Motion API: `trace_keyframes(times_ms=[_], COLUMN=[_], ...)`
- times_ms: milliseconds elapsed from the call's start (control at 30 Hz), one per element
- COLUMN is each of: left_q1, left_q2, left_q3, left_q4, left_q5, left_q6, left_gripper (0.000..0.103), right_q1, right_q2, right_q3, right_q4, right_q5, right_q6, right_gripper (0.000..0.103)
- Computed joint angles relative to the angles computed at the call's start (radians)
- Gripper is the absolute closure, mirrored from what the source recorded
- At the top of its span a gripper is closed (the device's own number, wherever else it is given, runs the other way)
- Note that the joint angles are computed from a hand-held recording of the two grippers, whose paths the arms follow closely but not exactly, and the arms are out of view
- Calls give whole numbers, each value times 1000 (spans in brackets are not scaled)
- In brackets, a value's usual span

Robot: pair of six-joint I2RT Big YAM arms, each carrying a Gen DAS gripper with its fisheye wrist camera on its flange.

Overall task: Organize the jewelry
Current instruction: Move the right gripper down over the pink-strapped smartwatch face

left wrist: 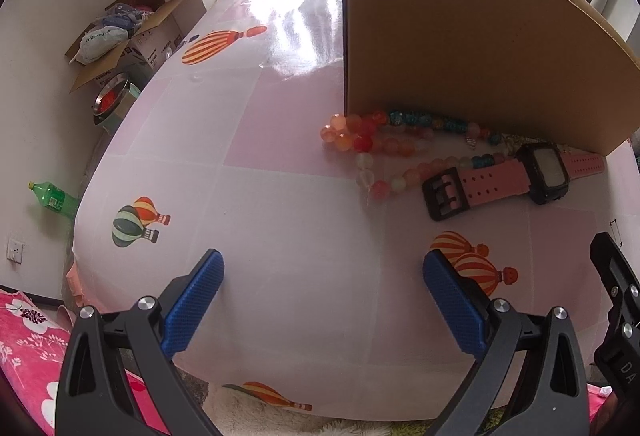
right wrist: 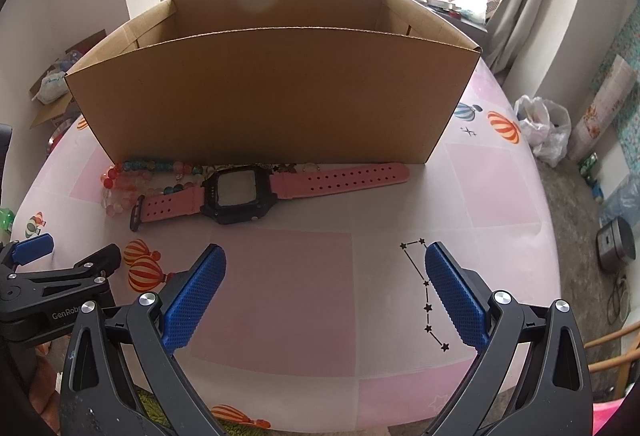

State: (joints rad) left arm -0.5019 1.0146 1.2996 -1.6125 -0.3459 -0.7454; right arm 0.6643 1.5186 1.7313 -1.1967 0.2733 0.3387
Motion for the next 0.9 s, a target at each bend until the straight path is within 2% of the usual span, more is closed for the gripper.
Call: trace_keyframes(times_ms=[100, 300, 433, 567, 633, 767, 900], left_q1=[23, 93, 95, 78, 69, 63, 74], left_q2=[-17, -78, -81, -86, -94, -113, -142], left_q3=[-23, -87, -92, -99, -103, -119, -142], left_q4=[59, 188, 200, 209, 214, 242, 291], left_q5=[12, 95, 93, 84, 83, 81, 92], left_q6=[83, 270, 296, 287, 281, 296, 339], left_gripper=[5, 5, 5, 4, 4, 4, 6], right_q1=[-21, -72, -113, -136, -139, -113, -73], right_q2=[-18, -49, -37, 5, 35, 73, 103], right_q3=[-34, -79, -63, -21, 13, 65, 109], right_q4=[52, 138, 167, 163, 149, 131, 90], right_q5=[-47, -125, -242, -350, -398, -469, -457], right_q6=[-24, -67, -79, -119, -168, -335, -523], right_gripper=[7, 7, 8, 22, 30, 31, 31])
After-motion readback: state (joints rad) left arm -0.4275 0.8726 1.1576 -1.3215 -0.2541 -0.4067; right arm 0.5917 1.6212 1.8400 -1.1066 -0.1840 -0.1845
